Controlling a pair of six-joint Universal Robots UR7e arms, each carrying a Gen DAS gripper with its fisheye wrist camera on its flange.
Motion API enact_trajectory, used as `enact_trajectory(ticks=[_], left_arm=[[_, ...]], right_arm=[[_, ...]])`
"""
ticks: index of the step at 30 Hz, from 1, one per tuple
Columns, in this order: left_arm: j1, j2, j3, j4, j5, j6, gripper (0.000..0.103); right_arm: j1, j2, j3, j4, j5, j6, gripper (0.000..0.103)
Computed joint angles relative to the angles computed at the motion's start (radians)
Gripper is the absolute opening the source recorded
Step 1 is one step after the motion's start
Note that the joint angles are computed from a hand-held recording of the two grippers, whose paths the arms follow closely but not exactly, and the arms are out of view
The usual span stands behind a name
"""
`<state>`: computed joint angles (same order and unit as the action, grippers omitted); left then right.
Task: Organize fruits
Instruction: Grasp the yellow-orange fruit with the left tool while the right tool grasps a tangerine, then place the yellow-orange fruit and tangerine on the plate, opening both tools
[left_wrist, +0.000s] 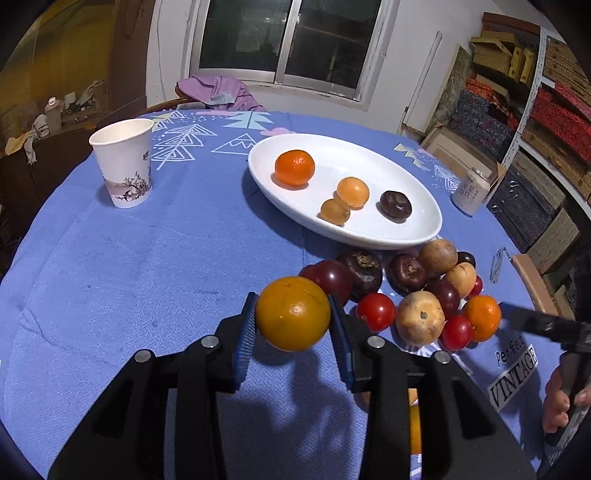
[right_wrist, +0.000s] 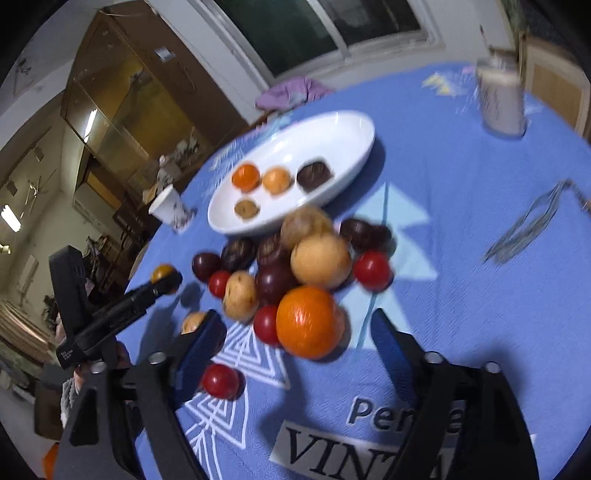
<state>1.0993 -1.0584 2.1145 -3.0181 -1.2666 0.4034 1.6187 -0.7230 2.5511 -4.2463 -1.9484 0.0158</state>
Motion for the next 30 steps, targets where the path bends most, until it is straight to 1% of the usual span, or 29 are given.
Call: enact_trajectory(ticks=[1,2,5,7,10,12,14,15,17,19,20,22,24,27,30], left_arm=[[-0.003,-0.001,0.004,-0.004,0.000,0.006,0.037],[-0.004,-0.002,0.008,-0.007,-0.001,0.010,0.037],[-0.008,-0.005,0.013,-0.008,-0.003,0.017,0.037],[-0.008,-0.006,0.018,-0.009,-0.003,0.017,0.037],[-0.010,-0.003,0.019,-0.008,0.004,0.018,0.037],[-0.010,-0.002,0.019,-0.004,0.005,0.018,0.037],[-0.010,0.001,0.018,-0.003,0.008,0.021,0.037],[-0.010,0.003,0.017,-0.001,0.011,0.021,0.037],[-0.009,0.005,0.014,0.006,0.011,0.022,0.037],[-0.009,0.005,0.014,0.008,0.005,0.023,0.037],[-0.010,0.004,0.015,0.006,0.000,0.022,0.037],[-0.017,0.003,0.010,0.002,-0.006,0.012,0.037],[-0.030,0.009,-0.018,0.024,-0.013,-0.009,0.037],[-0.067,0.041,-0.069,0.026,0.007,-0.019,0.037],[-0.094,0.093,-0.145,0.047,0.012,-0.041,0.037]], right_arm=[[-0.023,-0.010,0.002,0.037,0.040,0.013,0.067],[-0.031,-0.008,0.000,0.051,0.052,0.021,0.066],[-0.024,0.002,-0.008,0.046,0.039,0.021,0.066],[-0.023,0.004,-0.011,0.045,0.031,0.022,0.064],[-0.019,0.005,-0.025,0.083,0.002,0.028,0.056],[-0.003,0.015,-0.040,0.087,-0.037,0.014,0.049],[-0.003,0.027,-0.042,0.069,-0.053,0.006,0.045],[-0.010,0.025,-0.039,0.067,-0.043,0.004,0.044],[-0.005,0.032,-0.043,0.059,-0.056,-0.007,0.044],[0.010,0.039,-0.048,0.051,-0.080,-0.022,0.043],[0.017,0.039,-0.046,0.039,-0.077,-0.031,0.043],[0.045,0.045,-0.040,-0.029,-0.084,-0.054,0.043],[0.074,0.036,-0.045,-0.066,-0.101,-0.072,0.043],[0.101,-0.040,-0.072,0.022,-0.121,-0.068,0.043],[0.111,-0.125,-0.141,0.168,-0.137,-0.069,0.043]])
